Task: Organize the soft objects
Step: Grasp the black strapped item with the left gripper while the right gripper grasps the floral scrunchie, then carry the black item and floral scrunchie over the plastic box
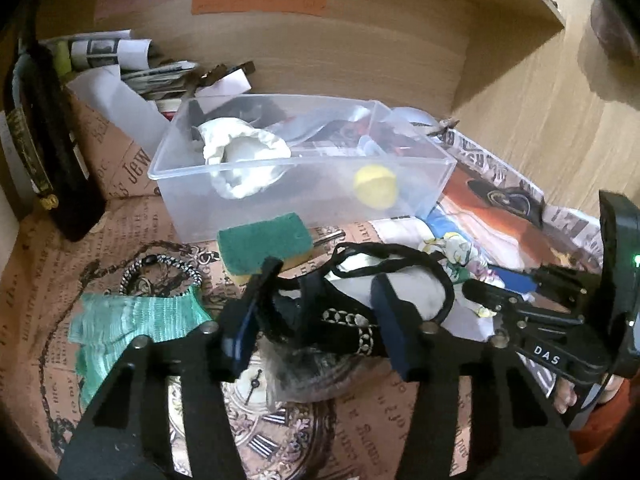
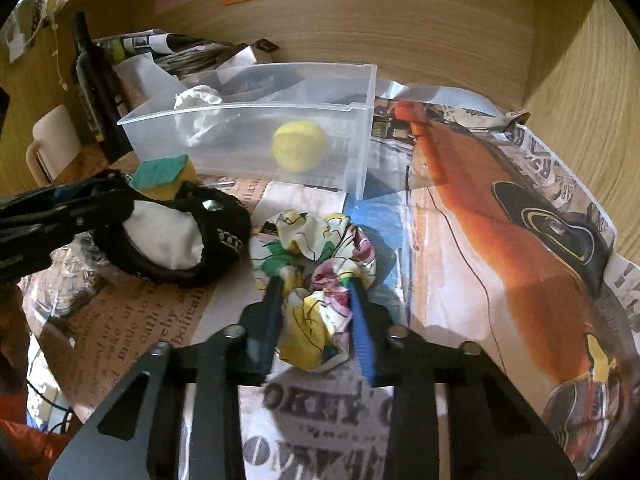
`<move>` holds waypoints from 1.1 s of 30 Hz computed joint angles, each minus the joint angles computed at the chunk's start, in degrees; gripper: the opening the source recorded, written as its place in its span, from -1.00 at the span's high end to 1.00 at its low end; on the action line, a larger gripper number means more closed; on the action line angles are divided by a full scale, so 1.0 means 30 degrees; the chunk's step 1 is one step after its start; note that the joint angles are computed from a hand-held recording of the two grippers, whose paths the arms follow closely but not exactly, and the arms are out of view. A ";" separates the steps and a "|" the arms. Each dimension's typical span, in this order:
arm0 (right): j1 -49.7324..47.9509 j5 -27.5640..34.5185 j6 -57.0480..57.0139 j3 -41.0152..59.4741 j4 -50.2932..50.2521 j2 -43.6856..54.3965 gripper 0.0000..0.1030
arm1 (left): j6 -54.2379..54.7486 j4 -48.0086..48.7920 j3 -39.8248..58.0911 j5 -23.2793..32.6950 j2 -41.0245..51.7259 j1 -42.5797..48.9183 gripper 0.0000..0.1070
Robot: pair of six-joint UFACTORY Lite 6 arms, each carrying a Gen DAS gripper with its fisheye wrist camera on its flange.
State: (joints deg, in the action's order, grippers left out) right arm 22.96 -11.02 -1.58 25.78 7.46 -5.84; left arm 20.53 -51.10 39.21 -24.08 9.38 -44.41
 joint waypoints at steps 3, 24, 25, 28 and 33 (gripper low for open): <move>0.0003 0.0195 0.0449 -0.0088 -0.0423 -0.0449 0.69 | -0.0346 0.0329 -0.0426 -0.0117 -0.0550 0.0203 0.43; 0.0217 0.0822 -0.5928 0.1042 0.5672 -0.4534 0.75 | 0.6953 -0.4001 0.1436 -0.0951 -0.3879 -0.0233 0.76; 0.0206 0.0903 -0.5947 0.1191 0.5698 -0.4550 0.75 | 0.7193 -0.4013 0.1563 -0.1011 -0.4034 -0.0192 0.76; 0.0115 0.1143 -0.4450 0.1758 0.4089 -0.4382 0.75 | 0.8509 -0.4720 0.2217 -0.1318 -0.4244 -0.0084 0.76; 0.0095 0.1096 -0.4158 0.2775 0.3477 -0.3868 0.75 | 0.9801 -0.5346 0.3596 -0.1768 -0.3970 0.0433 0.76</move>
